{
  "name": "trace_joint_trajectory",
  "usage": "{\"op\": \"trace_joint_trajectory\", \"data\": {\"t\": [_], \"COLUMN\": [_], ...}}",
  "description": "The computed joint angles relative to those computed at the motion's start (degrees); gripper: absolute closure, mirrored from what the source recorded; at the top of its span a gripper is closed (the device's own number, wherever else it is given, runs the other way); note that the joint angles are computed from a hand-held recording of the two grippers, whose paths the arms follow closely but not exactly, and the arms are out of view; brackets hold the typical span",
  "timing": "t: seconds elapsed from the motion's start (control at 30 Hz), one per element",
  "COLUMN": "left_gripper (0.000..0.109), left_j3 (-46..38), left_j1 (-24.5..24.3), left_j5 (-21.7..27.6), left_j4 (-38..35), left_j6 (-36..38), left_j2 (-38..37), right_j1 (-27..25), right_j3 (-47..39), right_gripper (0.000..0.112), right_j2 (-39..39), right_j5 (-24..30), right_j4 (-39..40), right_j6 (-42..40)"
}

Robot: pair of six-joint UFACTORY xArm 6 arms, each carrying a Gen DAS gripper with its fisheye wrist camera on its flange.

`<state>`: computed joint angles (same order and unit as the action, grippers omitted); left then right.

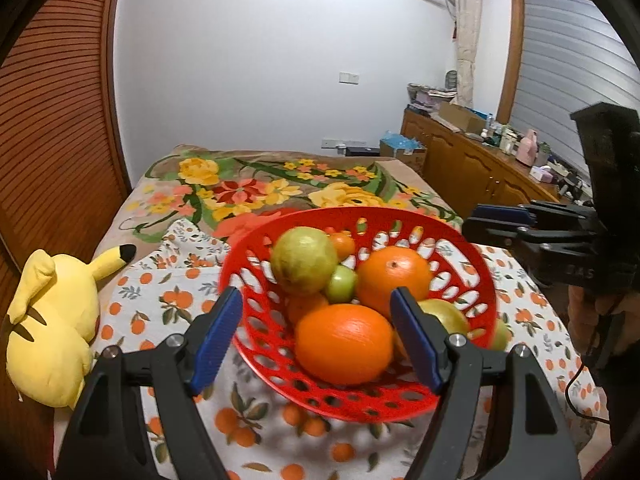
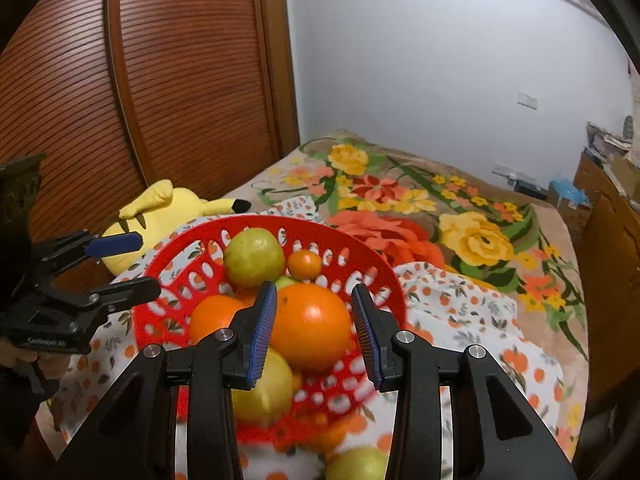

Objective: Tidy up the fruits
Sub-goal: 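Move the right tool toward a green apple while the left tool moves back over the cloth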

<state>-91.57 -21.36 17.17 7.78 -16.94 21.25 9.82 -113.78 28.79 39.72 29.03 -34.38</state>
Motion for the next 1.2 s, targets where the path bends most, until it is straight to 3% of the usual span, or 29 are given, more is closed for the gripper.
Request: {"op": "trace_joint_trajectory", "data": {"t": [0.2,0.43,0.8,0.97,1.2], "left_gripper": [0.033,0.033,0.033,0.033,0.033], "left_j3": [4.36,9.02,14.18,15.02,14.88], "left_j1": [-1.95,-4.32,-7.2,-8.11,-8.24], "left_j5": [-2.41,-4.31,-6.26,-6.36,-5.69], "left_j4": [2.57,6.2,18.26,15.54,18.22], "left_j6": [-2.19,-6.35,-20.48,-20.4,-24.76], "left_j2": [-3.17,-6.47,-8.63,-7.9,-6.79], "right_j1": [-1.47,-3.75,-4.69,-4.81,-5.31], "right_j3": [16.17,25.54,29.86,29.78,28.28], "right_gripper": [0.073,0.066,0.061,0.06,0.055], "right_j2": [-10.89,-15.54,-15.02,-13.72,-11.8], "right_j5": [-5.72,-7.36,-7.05,-6.66,-4.99], "right_j4": [4.14,4.64,5.21,4.79,6.38], "right_j6": [-4.27,-4.52,-4.67,-4.31,-4.19]}}
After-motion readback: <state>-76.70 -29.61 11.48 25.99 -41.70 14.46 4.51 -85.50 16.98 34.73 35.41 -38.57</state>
